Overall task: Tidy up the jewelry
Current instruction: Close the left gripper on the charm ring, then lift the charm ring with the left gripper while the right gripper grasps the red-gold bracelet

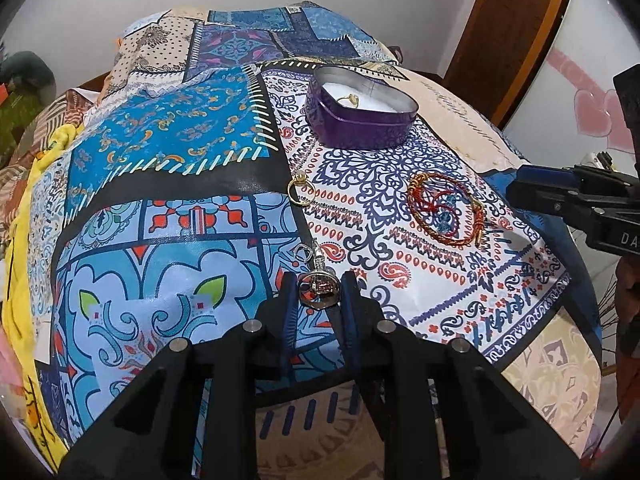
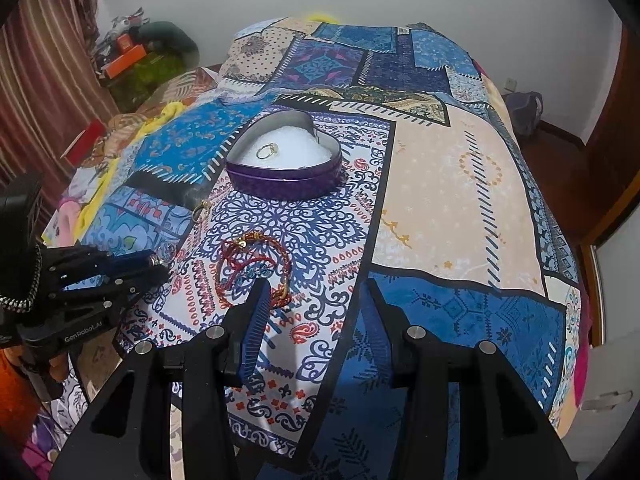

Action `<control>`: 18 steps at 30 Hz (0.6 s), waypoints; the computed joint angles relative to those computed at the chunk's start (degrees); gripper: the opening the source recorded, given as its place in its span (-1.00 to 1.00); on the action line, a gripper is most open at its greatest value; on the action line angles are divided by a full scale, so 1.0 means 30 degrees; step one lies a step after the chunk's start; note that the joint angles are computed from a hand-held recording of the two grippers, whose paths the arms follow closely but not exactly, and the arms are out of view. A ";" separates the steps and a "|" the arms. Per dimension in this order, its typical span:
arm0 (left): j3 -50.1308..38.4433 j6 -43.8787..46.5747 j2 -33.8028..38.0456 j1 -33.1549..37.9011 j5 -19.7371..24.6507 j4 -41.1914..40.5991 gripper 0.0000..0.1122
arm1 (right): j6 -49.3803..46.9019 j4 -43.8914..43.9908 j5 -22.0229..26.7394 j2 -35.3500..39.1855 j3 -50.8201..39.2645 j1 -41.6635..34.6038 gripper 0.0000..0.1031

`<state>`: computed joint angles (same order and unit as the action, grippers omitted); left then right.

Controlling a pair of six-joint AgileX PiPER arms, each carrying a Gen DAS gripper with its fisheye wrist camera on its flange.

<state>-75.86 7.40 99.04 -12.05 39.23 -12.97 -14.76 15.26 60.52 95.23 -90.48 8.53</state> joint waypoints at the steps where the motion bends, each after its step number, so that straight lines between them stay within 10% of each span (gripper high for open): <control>1: 0.0109 -0.0158 -0.0150 -0.0031 -0.0069 0.0177 -0.63 | 0.0015 0.0000 0.0021 -0.0012 -0.0005 0.0045 -0.18; 18: 0.0916 -0.1130 -0.2254 0.0139 -0.0976 0.0936 -0.63 | 0.0941 -0.0730 0.0160 0.1105 -0.0143 0.1525 -0.18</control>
